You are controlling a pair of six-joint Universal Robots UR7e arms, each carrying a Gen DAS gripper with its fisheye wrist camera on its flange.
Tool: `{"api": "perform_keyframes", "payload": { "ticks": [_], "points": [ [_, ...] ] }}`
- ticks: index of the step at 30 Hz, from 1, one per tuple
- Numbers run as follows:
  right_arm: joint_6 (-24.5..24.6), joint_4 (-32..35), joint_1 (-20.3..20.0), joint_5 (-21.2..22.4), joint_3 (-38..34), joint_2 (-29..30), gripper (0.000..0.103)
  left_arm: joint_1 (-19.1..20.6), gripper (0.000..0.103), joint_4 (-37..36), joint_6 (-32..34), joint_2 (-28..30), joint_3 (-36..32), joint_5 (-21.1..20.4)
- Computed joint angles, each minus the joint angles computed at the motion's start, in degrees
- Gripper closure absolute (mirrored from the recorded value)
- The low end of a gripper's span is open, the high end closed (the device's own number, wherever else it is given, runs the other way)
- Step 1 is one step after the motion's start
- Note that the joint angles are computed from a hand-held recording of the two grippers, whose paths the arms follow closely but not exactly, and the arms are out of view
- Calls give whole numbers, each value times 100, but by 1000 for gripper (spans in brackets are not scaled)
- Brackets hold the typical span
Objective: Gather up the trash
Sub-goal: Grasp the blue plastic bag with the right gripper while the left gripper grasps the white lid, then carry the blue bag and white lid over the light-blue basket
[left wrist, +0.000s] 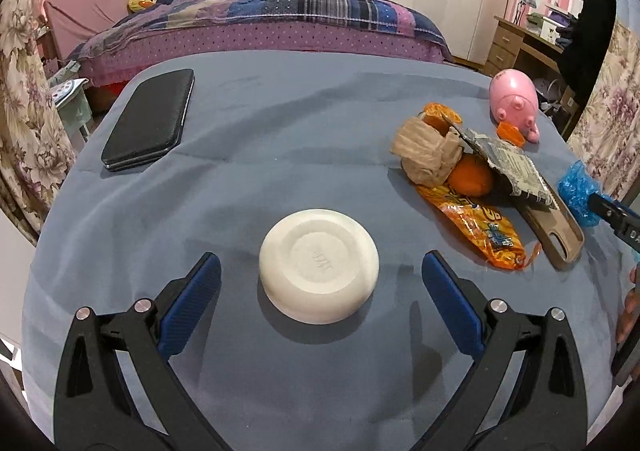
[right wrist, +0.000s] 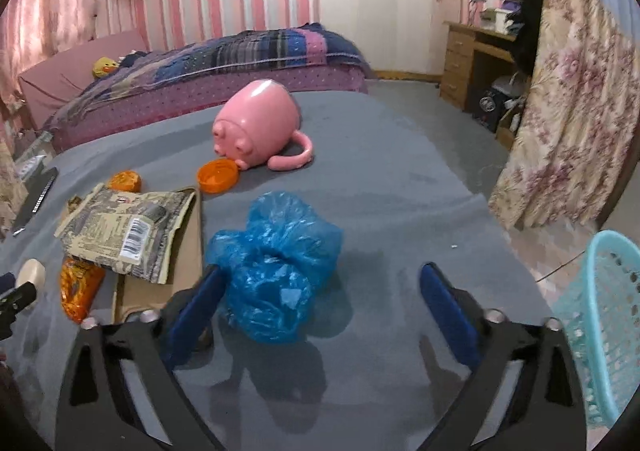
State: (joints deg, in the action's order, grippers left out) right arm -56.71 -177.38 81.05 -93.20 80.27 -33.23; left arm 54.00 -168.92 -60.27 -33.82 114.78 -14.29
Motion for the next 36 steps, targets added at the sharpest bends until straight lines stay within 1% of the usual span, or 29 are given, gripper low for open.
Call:
{"api": "perform_keyframes", "payload": {
  "ticks": [1,2,4,6,7,9,10,14,18,19,23,30,33,36],
  "points": [
    [-18,215,-2,23,-33,-9,36,5,6,-14,-6,-2,2,-15],
    [-50,392,-9,60,-53,-21,41,7,6,29,-54,-9,0,-18],
    [-134,684,-28,188,-46,-64,67,6,8,51,-105,-7,-3,-10],
    [-208,818,-57,357,21,-138,77,-2,9,-76,-5,26,-5,1],
    [-205,794,-63,402,58,-154,79,15,12,-213,130,39,-9,-32],
    [-150,749,-86,502,102,-190,79,63,18,-259,202,16,-6,-153],
    [-97,710,-106,563,137,-222,80,93,22,-135,135,-12,-26,-209],
    [-66,530,-143,687,252,-294,81,85,25,-29,65,-4,-45,-186],
    [-330,207,-169,737,472,-422,81,81,30,-171,164,31,-49,-187],
    [-396,126,-179,763,538,-468,81,82,33,-156,165,33,-53,-189],
    [-448,109,-222,858,666,-624,81,68,41,242,-71,-13,-76,-139],
    [-551,99,-240,857,794,-705,81,54,42,-253,177,35,1,-155],
    [-639,23,-242,887,918,-762,81,-1,42,-86,-21,44,13,-24],
    [-736,-28,-255,912,1015,-831,81,-102,42,500,-606,-20,46,142]
  ]
}}
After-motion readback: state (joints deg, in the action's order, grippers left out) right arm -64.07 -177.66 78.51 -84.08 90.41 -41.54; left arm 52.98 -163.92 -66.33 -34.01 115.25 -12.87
